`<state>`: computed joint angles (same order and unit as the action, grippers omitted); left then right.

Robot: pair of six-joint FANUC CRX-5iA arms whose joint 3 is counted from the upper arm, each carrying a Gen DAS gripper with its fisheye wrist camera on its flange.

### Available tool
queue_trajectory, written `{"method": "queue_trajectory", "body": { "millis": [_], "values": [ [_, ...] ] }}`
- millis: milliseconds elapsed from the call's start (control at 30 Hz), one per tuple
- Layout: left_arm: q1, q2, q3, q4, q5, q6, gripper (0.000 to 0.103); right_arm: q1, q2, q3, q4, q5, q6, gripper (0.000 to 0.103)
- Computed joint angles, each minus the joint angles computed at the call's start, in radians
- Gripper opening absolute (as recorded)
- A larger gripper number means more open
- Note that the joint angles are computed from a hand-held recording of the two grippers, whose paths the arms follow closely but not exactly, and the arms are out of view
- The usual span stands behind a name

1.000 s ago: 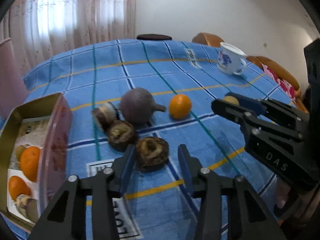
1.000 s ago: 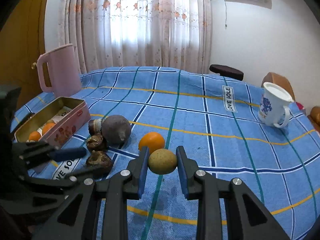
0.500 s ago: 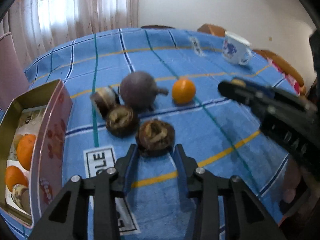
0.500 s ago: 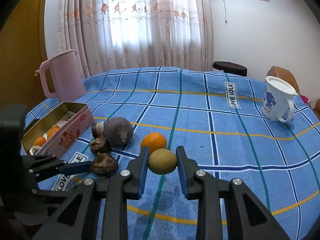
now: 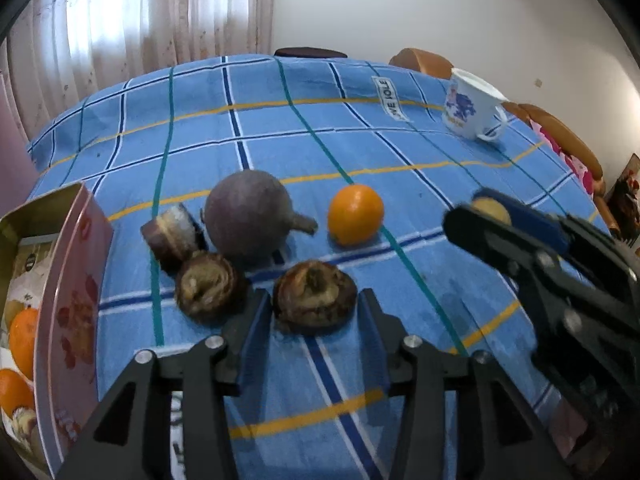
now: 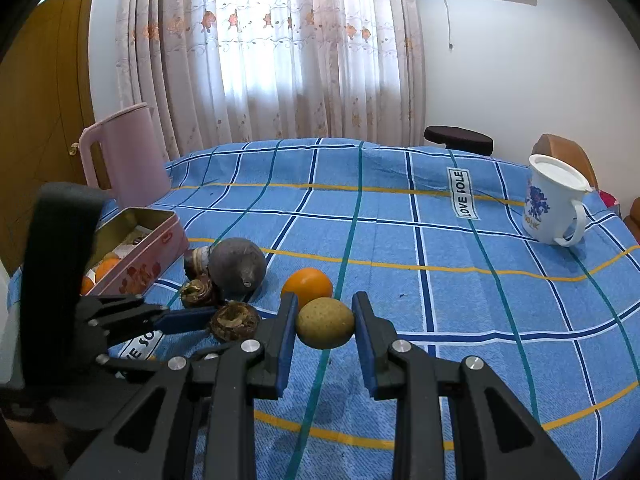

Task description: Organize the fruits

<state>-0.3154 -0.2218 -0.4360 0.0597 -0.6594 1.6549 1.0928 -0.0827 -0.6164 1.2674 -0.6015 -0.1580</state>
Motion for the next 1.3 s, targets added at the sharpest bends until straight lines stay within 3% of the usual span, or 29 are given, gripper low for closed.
{"method": "queue_trajectory", "body": {
  "millis": [100, 400, 700, 1133, 1300],
  "values": [
    [-0.005, 0.008, 0.008, -0.005, 0.001, -0.001, 0.046, 0.001, 0.000, 0.001, -0.003, -0.001, -0.001, 0.030],
    [0.012, -0.066, -0.063, 0.021, 0.098, -0.006, 0.045, -0.007, -0.014, -0.018, 0.047, 0.007, -0.042, 0.030],
    [-0.051, -0.130, -0.046, -0.228, 0.146, 0.231, 0.045, -0.050, -0.048, -0.068, 0.204, 0.066, -0.165, 0.030],
    [-0.138, -0.176, -0.023, -0.482, 0.144, 0.479, 0.045, -0.099, -0.075, -0.109, 0.402, 0.106, -0.302, 0.029],
    [-0.147, -0.188, -0.026, -0.517, 0.151, 0.520, 0.045, -0.121, -0.087, -0.126, 0.509, 0.108, -0.372, 0.030]
  ]
}}
